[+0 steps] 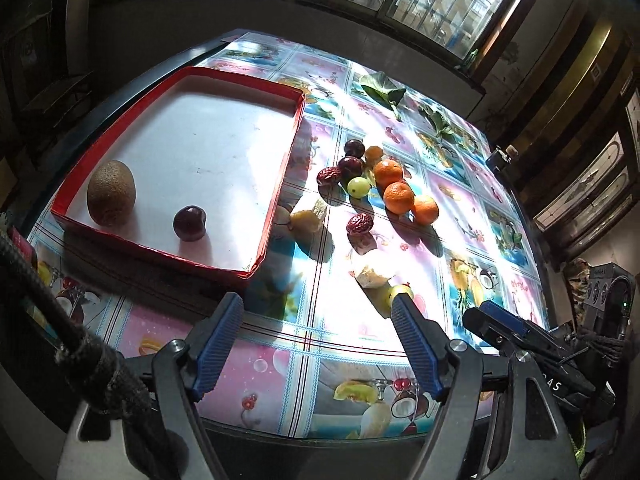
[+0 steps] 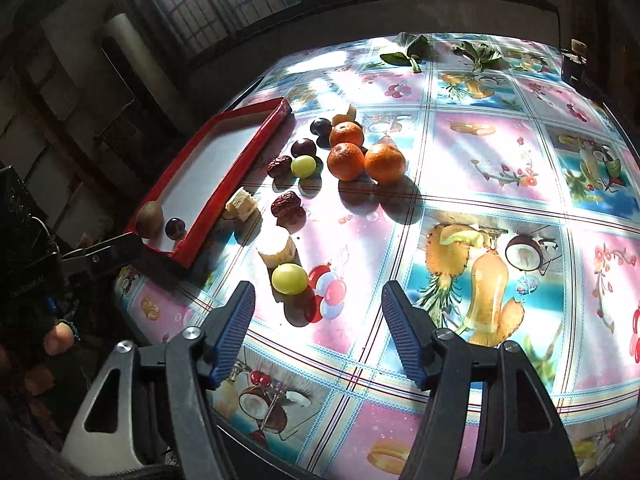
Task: Organize fruits
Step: 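Grasp the white round slice with the left tool while the right tool grasps a mandarin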
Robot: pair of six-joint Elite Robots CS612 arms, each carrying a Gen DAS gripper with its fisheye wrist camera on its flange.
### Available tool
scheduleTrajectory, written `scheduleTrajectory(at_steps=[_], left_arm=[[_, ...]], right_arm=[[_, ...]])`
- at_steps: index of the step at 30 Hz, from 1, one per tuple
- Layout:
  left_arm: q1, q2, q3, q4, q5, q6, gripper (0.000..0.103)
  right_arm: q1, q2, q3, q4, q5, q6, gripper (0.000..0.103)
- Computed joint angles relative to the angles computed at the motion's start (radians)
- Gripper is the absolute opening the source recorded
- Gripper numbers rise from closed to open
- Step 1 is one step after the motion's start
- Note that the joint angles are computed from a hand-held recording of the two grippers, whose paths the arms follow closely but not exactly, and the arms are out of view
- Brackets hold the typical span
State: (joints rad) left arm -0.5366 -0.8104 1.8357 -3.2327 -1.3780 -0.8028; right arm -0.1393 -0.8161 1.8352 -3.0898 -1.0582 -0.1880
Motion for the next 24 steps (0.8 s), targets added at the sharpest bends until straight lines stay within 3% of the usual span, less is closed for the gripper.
scheduleTrajectory(at_steps=[7, 24], left_arm=[[-0.021, 0.011, -0.03, 0.052, 0.007, 0.028, 0.077], [-0.012, 0.054, -0.121, 0.131, -0.037, 0.038, 0.077]], right_arm=[[-0.025, 0.005, 0.004, -0.019, -0.014, 0.036, 0.067], [-0.041, 0.023, -0.01, -0.025, -0.023, 0.064, 0.067]])
